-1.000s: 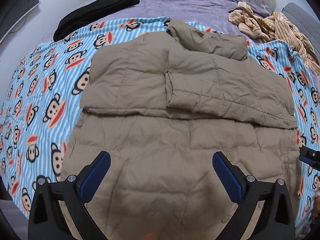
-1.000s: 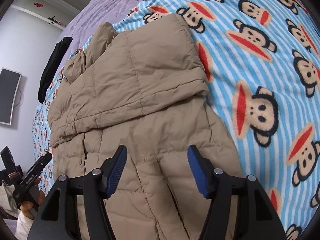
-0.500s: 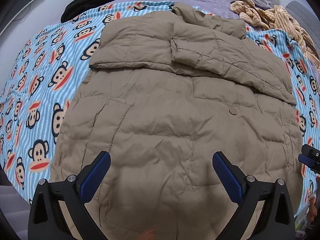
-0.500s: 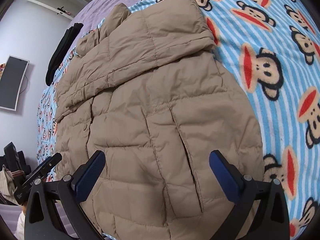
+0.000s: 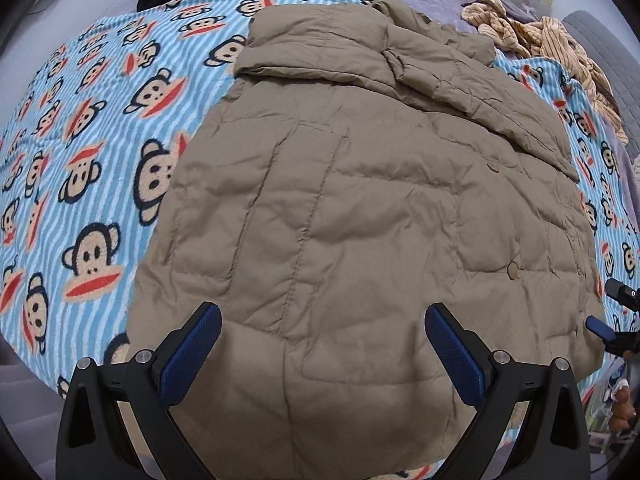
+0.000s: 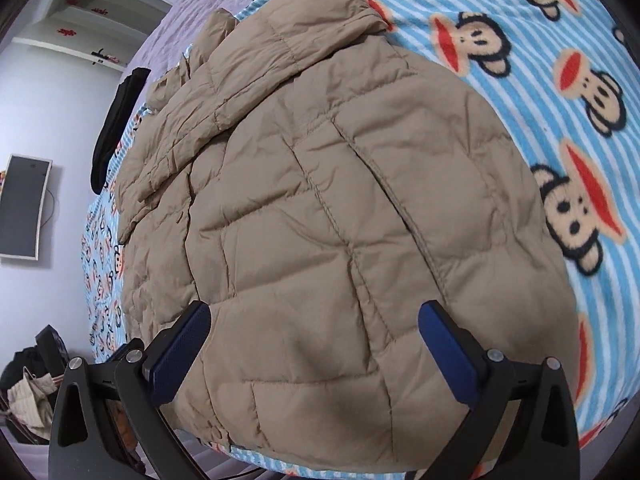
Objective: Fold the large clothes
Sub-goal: 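Move both tools to the hem edge of the beige jacket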
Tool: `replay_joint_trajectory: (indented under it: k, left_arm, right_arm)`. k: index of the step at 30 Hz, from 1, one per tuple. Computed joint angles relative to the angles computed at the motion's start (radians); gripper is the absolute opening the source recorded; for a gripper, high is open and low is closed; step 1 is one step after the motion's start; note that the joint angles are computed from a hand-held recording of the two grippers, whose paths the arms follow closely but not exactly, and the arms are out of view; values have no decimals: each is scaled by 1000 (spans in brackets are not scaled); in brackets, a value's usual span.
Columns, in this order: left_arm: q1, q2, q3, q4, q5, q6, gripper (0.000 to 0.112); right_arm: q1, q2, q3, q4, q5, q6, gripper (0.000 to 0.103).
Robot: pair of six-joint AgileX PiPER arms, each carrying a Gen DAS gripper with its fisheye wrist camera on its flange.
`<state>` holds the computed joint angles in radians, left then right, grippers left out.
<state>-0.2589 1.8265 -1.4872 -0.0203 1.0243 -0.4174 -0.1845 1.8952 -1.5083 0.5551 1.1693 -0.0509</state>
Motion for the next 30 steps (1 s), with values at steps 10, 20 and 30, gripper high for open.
replay_joint_trajectory:
  k: [10, 20, 30]
  left_arm:
    - [189, -194, 289, -272, -115, 237, 102]
    - [369, -329, 449, -526, -17, 470, 102]
    - [352, -266, 569, -708, -24, 548, 102]
  right_arm:
    - [-170, -199, 343, 214, -79, -28, 103]
    - [-285, -320, 515, 223, -57, -52, 103]
    - [-320, -308, 639, 321, -77, -127, 103]
